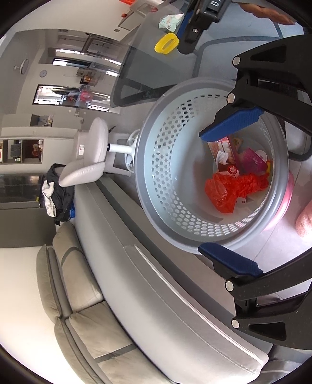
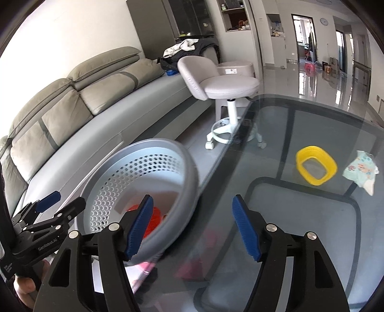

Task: Collect trash
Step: 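Move both tools back over the table toward the yellow ring and wipes packet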

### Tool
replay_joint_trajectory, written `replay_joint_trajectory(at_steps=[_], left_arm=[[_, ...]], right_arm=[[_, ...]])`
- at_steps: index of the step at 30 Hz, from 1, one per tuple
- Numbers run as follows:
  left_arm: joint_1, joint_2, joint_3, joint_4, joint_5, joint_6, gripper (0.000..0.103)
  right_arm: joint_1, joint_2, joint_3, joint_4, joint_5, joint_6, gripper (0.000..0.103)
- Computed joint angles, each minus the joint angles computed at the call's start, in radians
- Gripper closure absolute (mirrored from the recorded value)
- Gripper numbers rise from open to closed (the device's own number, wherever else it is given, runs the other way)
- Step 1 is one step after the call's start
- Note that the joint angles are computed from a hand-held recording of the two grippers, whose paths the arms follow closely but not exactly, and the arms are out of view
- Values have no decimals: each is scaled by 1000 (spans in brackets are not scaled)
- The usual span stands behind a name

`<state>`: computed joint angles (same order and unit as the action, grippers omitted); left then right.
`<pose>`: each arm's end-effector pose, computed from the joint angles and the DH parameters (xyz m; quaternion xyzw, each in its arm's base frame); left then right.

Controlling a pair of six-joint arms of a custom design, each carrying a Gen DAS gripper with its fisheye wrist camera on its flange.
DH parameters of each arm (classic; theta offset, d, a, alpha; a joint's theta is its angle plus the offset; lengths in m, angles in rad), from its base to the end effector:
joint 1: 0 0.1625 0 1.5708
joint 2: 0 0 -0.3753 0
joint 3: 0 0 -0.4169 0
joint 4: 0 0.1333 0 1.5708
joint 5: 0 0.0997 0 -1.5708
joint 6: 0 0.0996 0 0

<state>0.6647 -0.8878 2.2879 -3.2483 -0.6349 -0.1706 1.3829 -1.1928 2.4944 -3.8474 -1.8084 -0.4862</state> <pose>-0.1987 -0.4269 0.0133 0.2596 0.8472 -0.3350 0.3203 0.0359 -0.3992 0.1376 0.0755 -0.8758 0.4043 0.2526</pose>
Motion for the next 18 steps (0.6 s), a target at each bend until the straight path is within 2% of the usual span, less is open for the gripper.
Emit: replay_joint_trajectory(at_steps=[7,12,18], left_arm=[[-38,35,-12,-3,-13,-5,19],[-82,71,-27,-10,-28,-5,14],[-125,109,-60,5,-74,-14,14]], right_arm=[[-64,-98,61,-28,20,-8,33],[-126,-182,105,-39,46,-4,32],[-208,-300,154,-25,81,-10,32]])
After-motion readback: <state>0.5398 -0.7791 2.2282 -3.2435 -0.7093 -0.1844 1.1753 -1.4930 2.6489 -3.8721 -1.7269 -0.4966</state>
